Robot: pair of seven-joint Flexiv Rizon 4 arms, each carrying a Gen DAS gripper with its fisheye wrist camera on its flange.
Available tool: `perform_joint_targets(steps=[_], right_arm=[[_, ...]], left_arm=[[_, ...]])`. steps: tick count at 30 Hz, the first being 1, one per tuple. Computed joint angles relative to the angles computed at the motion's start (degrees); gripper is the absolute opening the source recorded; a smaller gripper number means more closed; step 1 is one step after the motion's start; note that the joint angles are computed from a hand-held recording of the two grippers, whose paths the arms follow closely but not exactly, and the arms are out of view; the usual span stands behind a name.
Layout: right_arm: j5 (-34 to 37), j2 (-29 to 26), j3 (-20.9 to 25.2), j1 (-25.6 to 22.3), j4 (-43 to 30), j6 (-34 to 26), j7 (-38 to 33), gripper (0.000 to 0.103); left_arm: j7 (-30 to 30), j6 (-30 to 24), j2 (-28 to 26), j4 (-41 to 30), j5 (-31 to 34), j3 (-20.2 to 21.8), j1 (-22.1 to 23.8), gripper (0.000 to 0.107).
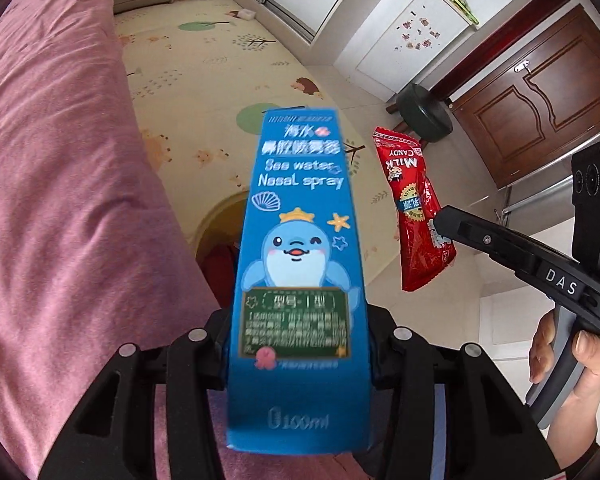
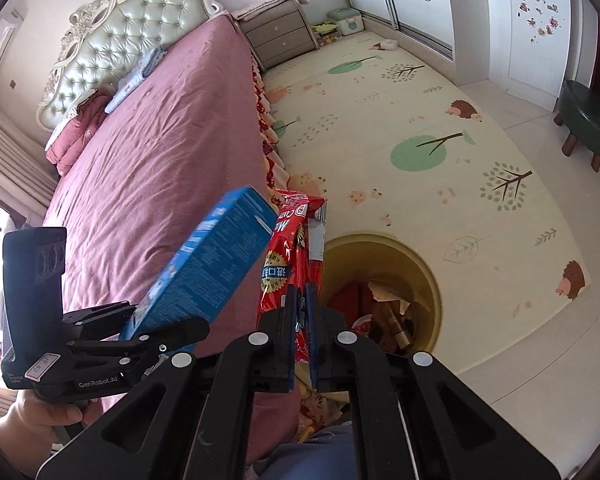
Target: Collect trash
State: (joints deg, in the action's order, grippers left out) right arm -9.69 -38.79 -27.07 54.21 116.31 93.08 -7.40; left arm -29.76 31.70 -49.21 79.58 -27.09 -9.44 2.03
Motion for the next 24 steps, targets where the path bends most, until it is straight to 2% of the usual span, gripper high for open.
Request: perform_joint_targets(steps=[2, 3, 4, 5, 13, 20, 23, 24], right_arm=[[0.4, 0.1, 1.2, -1.3, 0.7, 1.2, -0.5, 0.008], [1.0, 0.1, 1.6, -1.6, 1.2, 2.0, -0.7, 0.022], [1.7, 0.0, 1.1, -1.0, 1.7, 2.2, -0.5, 0.041], [2.4, -0.2, -0.2, 0.1, 2.2, 2.4, -0.3, 0.043], [4.0, 0.1, -3.3, 3.6, 3.4, 1.1, -0.9, 0.043], [0.5, 1.1, -6.1, 6.4, 2.1, -1.9, -0.5, 0.043], [-1.6, 1.2, -6.0, 6.4, 0.7, -2.4, -0.2, 0.043], [-2.4, 1.1, -5.7, 6.3, -0.1, -2.8, -0.1, 0.043]], left_arm=[[-0.3, -0.4, -0.4, -0.3, 0.5, -0.1, -0.6, 0.064], [-0.4, -0.5, -0.4, -0.2, 0.5, -0.1, -0.8, 0.068], [-0.6, 0.1, -0.3, 0.2, 0.6, 0.0, -1.0, 0.073], [-0.6, 0.5, -0.3, 0.4, 0.8, 0.0, -1.2, 0.074], [0.7, 3.8, 0.9, 3.0, 2.2, 0.2, -1.9, 0.080], [2.5, 4.8, 2.7, 5.5, 0.1, -0.4, 0.2, 0.082], [4.1, 7.5, 4.0, 7.9, -1.6, -0.7, 1.5, 0.082], [4.7, 6.9, 4.2, 8.1, -2.5, -1.0, 2.4, 0.082]])
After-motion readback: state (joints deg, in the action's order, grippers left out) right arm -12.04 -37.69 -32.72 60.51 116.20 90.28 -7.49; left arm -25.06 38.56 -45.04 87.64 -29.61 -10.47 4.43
